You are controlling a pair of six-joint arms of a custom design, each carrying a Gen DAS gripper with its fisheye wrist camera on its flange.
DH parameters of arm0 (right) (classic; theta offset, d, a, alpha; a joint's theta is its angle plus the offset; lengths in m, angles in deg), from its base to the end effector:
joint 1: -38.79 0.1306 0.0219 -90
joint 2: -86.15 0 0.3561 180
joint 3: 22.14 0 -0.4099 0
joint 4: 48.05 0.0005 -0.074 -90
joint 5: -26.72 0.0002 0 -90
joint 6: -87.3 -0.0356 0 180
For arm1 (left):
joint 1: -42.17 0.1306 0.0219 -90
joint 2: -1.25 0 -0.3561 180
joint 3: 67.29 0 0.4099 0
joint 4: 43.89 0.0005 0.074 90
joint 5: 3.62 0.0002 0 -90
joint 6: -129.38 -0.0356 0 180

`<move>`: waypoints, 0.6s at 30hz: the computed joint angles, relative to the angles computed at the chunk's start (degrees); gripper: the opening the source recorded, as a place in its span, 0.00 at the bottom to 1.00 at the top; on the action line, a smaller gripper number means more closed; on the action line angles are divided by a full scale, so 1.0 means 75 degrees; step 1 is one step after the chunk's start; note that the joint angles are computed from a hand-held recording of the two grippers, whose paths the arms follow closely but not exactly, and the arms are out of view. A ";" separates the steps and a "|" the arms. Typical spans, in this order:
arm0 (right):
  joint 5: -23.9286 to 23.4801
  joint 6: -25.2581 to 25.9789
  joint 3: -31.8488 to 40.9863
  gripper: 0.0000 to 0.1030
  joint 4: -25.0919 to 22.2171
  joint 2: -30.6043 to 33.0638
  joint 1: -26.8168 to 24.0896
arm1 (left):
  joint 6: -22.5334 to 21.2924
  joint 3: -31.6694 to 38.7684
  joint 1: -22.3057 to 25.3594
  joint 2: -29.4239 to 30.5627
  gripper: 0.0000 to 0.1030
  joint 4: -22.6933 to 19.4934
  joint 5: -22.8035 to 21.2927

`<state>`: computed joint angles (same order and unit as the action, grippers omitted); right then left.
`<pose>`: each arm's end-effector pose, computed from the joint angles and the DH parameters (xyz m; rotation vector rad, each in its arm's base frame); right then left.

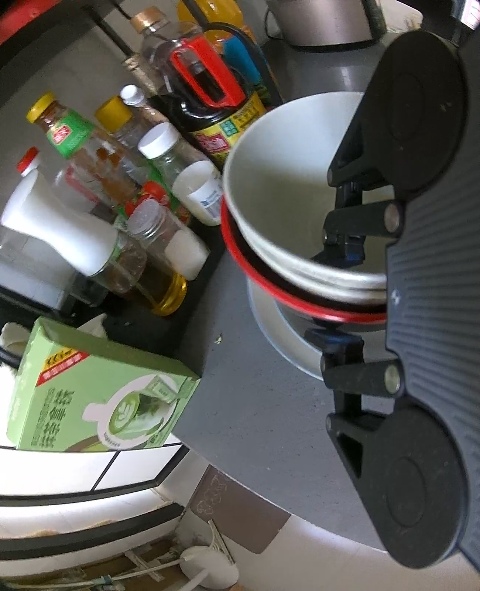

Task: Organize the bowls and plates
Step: 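Lower the bowl stack onto the plate stack with both grippers, then open both grippers to release the bowl stack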

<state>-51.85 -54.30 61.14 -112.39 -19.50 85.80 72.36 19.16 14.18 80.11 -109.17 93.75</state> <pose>0.2731 0.2819 0.4474 0.1827 2.5616 0.4385 0.3664 -0.2005 0.4416 -0.0664 2.6677 -0.5402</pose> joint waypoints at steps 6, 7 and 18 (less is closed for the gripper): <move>0.0255 0.0049 -0.0063 0.44 0.0222 -0.0173 0.0181 | -0.0252 -0.0085 0.0003 -0.0112 0.44 0.0100 -0.0140; 0.0255 -0.0028 -0.0115 0.45 0.0275 -0.0239 0.0188 | -0.0384 -0.0068 -0.0031 -0.0131 0.48 0.0118 -0.0269; 0.1702 -0.0665 -0.0075 0.75 -0.0338 -0.0807 0.0752 | -0.1596 -0.0101 -0.0149 -0.0636 0.87 0.0716 -0.0650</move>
